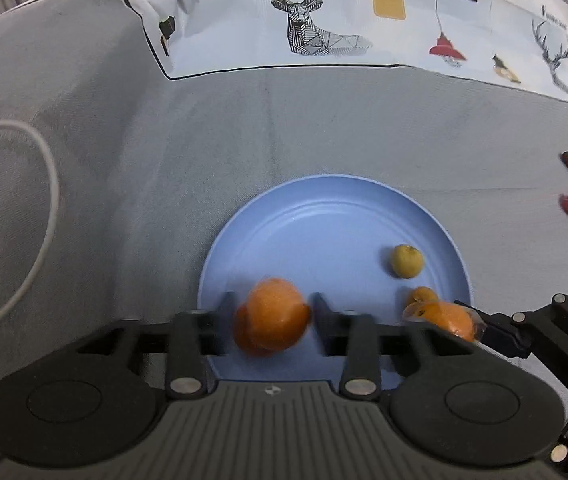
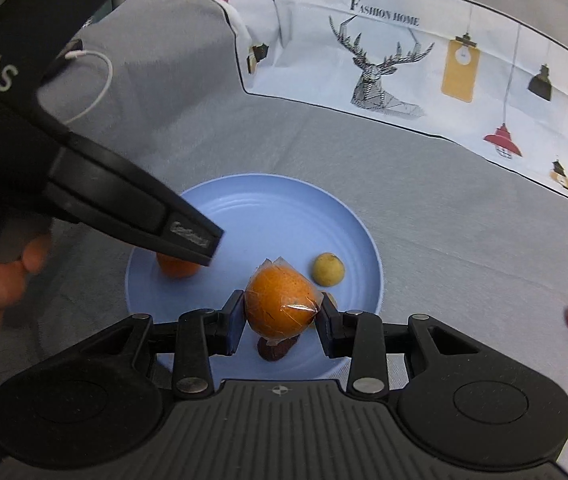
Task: Organize fruits
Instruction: 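Carry both mandarins over the blue plate and open both tools to release, then lift both open tools away from the plate toward the remaining fruits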
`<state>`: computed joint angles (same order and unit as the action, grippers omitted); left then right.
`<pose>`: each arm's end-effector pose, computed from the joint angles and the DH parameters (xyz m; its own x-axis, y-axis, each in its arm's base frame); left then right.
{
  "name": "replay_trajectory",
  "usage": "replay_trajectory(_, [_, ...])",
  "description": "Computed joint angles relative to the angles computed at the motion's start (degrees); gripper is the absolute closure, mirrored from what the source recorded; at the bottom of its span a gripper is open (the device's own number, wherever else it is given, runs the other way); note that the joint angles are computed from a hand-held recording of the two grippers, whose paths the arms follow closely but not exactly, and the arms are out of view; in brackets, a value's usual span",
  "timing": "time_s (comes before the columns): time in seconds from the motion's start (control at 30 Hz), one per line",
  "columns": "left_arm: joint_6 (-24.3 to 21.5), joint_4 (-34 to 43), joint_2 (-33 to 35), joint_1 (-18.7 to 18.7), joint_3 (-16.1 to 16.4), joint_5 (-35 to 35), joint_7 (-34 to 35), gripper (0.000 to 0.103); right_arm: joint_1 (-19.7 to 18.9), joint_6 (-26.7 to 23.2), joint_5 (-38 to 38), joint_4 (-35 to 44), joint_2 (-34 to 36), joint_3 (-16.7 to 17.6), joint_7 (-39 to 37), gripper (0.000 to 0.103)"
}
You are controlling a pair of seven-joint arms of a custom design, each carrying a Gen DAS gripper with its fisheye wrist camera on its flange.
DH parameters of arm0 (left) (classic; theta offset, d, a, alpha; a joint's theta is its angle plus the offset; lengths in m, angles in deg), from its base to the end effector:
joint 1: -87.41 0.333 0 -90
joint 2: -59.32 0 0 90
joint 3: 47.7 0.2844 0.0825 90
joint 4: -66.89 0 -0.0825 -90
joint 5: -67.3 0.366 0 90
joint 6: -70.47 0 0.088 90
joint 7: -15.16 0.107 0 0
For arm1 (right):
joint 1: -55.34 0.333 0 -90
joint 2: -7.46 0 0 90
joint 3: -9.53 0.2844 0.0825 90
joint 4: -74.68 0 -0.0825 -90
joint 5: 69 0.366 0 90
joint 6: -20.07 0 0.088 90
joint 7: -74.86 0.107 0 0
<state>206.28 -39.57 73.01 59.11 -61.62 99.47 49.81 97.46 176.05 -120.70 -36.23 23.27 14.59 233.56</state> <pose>0.4682 -0.4056 0.4033 -0.0904 -0.9935 -0.0685 -0.8835 0.1118 -0.4550 0.4026 0.4726 0.3712 0.3471 -0.9378 0.0106 -0.7059 -0.2687 -0.6554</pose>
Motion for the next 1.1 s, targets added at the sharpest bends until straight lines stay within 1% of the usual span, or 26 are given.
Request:
replay_trajectory(0.03, [-1.0, 0.7, 0.3, -0.5, 0.4, 1.3, -1.3, 0.011, -0.4, 0.0, 1.0, 0.6, 0.5, 0.2, -1.3, 0.056])
replay_trajectory(0.07, [-1.5, 1.0, 0.2, -1.0, 0.8, 3.1, -3.1, 0.001, -0.4, -0.4, 1.4, 1.1, 0.9, 0.1, -1.4, 0.039])
replay_trajectory(0.1, [-0.6, 0.2, -0.7, -0.9, 0.8, 3.9, -4.0, 0.001, -0.1, -1.0, 1.2, 1.4, 0.7, -0.2, -0.7, 0.031])
replay_trajectory(0.13, [0.0, -0.2, -1.4, -0.3, 0.3, 2.6, -2.6, 0.001, 0.2, -1.3, 0.6, 1.1, 0.1, -0.6, 0.6, 0.019])
replay_trajectory(0.17, [-0.8, 0.1, -1.7, -0.1, 0.0, 1.5, -1.6, 0.001, 0.4, -2.0, 0.2, 0.3, -1.0, -0.7, 1.9, 0.015])
replay_trajectory(0.23, [-3.2, 0.8, -2.5, 0.1, -0.7, -0.4, 0.1, 0.001, -0.1, -2.6, 0.8, -2.1, -3.7, 0.1, 3.2, 0.013])
replay_trajectory(0.3, [-4.7, 0.9, -3.9, 0.4, -1.5, -2.8, 1.9, 0.001, -1.0, -3.6, 3.2, -5.6, -7.5, 1.8, 3.8, 0.011])
replay_trajectory(0.4, [-7.0, 0.5, -7.6, 0.6, -2.5, -5.7, 3.2, 0.0, -2.2, -5.0, 5.9, -11.1, -13.9, 4.6, 5.5, 0.011])
replay_trajectory(0.47, [-8.0, 0.0, -10.7, 0.8, -3.3, -7.3, 4.1, 0.0, -2.9, -7.3, 6.9, -14.1, -18.4, 6.6, 7.1, 0.011])
replay_trajectory(0.5, [-9.3, 0.2, -12.3, 0.8, -3.8, -7.7, 4.5, 0.0, -3.3, -8.3, 7.5, -15.7, -21.0, 7.6, 7.8, 0.01])
replay_trajectory(0.67, [-19.9, 4.8, -17.9, -0.5, -7.2, -7.1, 6.5, 0.0, -5.8, -13.3, 8.3, -21.2, -32.1, 12.6, 13.3, 0.009])
replay_trajectory(0.73, [-23.7, 7.8, -19.3, -1.0, -8.3, -8.9, 7.9, 0.0, -7.0, -14.8, 8.7, -23.1, -36.4, 14.6, 15.2, 0.008])
replay_trajectory(0.8, [-26.9, 10.6, -21.1, -1.6, -9.7, -9.3, 7.0, 0.0, -7.6, -16.0, 10.1, -25.1, -40.9, 16.3, 16.4, 0.008])
replay_trajectory(0.87, [-28.6, 12.6, -23.0, -2.2, -11.3, -8.2, 5.7, 0.0, -8.3, -16.0, 11.5, -27.0, -44.6, 17.3, 16.7, 0.008])
replay_trajectory(0.97, [-30.1, 17.4, -24.2, -3.0, -13.9, -6.2, 4.9, 0.0, -9.1, -18.0, 14.1, -29.4, -50.1, 19.6, 16.6, 0.008])
replay_trajectory(1.07, [-30.4, 23.4, -23.7, -4.2, -16.0, -5.5, 5.8, 0.0, -9.5, -20.3, 16.9, -31.2, -54.4, 21.5, 15.2, 0.008])
replay_trajectory(1.1, [-30.8, 25.4, -23.2, -4.6, -17.1, -4.1, 5.5, 0.0, -9.7, -21.0, 17.6, -31.7, -55.7, 22.1, 14.9, 0.008])
